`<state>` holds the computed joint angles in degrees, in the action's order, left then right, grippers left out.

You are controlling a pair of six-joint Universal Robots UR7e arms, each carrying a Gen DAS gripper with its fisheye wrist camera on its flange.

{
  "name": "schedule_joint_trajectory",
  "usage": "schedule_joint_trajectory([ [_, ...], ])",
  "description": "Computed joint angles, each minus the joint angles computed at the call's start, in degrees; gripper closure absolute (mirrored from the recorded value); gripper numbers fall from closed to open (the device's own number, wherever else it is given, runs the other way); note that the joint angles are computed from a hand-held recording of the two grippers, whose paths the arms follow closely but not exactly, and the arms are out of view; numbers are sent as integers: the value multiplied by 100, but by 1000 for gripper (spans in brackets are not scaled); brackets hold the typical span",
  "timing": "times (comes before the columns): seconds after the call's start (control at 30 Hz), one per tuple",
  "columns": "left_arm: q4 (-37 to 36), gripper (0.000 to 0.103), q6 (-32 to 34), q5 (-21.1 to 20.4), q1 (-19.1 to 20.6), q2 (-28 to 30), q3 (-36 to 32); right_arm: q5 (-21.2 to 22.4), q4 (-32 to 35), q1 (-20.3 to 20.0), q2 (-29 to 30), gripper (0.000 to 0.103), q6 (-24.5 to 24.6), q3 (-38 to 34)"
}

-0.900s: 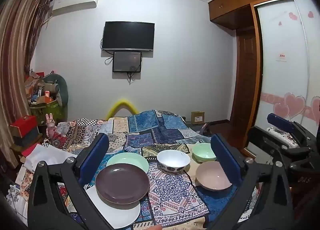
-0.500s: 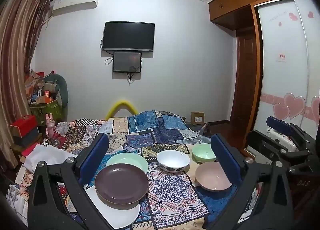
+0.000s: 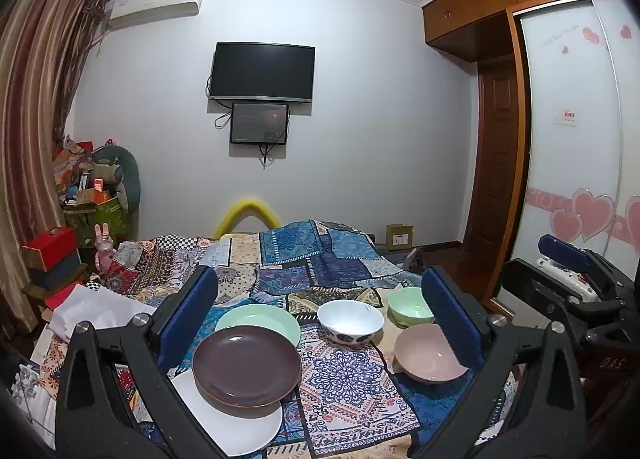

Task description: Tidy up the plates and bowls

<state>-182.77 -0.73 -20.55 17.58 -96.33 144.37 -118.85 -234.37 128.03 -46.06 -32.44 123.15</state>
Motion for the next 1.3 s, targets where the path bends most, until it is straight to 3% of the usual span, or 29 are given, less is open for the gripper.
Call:
schedule_joint_trajectory([
  [1.3, -10, 0, -19, -9, 33, -6, 0, 49, 18, 22, -85, 0, 38, 22],
])
